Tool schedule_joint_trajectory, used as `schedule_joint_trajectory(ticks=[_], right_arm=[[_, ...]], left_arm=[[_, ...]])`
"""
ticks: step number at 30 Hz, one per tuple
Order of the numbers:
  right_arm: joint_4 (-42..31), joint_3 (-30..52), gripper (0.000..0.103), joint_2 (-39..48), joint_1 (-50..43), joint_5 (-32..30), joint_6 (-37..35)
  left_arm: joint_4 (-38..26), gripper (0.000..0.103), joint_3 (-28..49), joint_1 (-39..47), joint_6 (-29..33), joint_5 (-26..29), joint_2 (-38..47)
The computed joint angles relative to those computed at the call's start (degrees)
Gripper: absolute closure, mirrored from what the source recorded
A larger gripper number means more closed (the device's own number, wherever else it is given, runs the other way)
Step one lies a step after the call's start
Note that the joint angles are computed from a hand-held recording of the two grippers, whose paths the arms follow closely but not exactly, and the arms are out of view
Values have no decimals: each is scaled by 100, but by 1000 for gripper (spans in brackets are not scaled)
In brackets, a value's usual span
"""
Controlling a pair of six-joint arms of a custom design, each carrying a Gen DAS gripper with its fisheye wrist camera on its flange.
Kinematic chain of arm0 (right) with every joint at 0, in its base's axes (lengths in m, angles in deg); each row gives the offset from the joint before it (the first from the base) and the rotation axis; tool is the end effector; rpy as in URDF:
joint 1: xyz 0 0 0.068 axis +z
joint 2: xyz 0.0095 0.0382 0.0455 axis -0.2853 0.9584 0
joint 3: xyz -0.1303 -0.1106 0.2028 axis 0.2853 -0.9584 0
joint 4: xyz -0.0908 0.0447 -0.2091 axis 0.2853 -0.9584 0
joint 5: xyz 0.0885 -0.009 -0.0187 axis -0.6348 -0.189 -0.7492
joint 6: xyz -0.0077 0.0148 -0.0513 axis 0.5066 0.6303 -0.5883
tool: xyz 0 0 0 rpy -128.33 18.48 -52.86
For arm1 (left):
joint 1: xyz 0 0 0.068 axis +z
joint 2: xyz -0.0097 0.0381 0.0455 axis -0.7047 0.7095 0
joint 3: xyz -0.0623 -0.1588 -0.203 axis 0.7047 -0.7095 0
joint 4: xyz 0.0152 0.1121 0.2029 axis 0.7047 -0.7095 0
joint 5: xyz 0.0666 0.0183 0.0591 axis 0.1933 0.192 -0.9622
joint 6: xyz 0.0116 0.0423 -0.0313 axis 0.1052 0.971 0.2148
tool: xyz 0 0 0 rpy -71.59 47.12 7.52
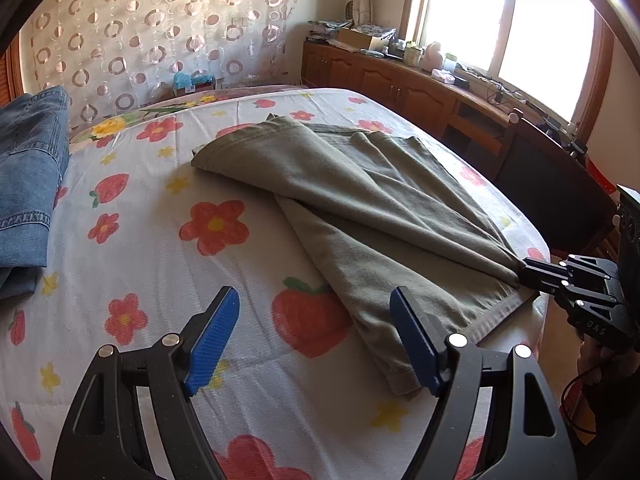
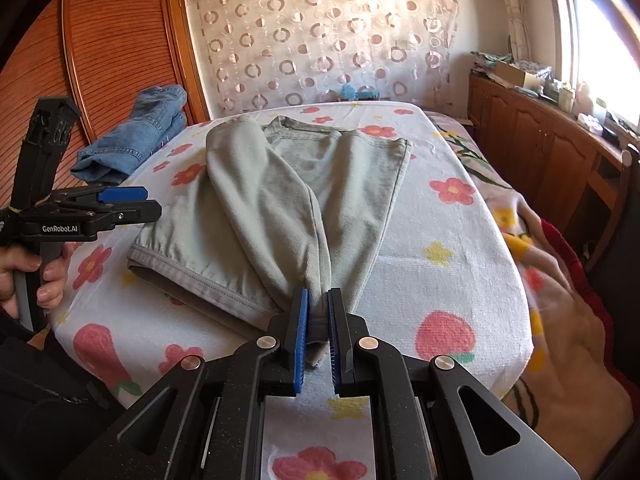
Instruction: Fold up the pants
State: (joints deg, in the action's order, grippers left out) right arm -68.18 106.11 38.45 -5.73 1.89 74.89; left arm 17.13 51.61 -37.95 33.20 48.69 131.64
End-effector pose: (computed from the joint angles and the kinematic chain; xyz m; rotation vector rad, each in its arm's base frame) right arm 0.2600 0.0654 0.1504 -0.7084 2.1494 0.4797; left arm 0.2604 0.0246 0.2320 -0.0192 2.3794 -0.1537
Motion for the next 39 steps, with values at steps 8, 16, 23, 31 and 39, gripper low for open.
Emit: schedule_joint_trajectory(ticks=[8, 16, 23, 31, 39], right_arm=[[-315, 199, 80, -318, 2, 171, 61], [-882, 1611, 56, 20, 457, 290, 177], [-1862, 3587, 56, 1291, 689, 100, -26], [-3307, 5697, 58, 2679, 989, 547, -469], [-4277, 7321, 58, 3695, 1386, 883, -439]], left_arm=[[0, 24, 58, 301, 40, 111, -263], [-112, 24, 341, 685, 174, 288, -214], [-124, 24, 462, 883, 227, 355, -179], [-2, 25, 377, 983, 233, 433, -10], [69, 24, 250, 1151, 232, 518, -13]])
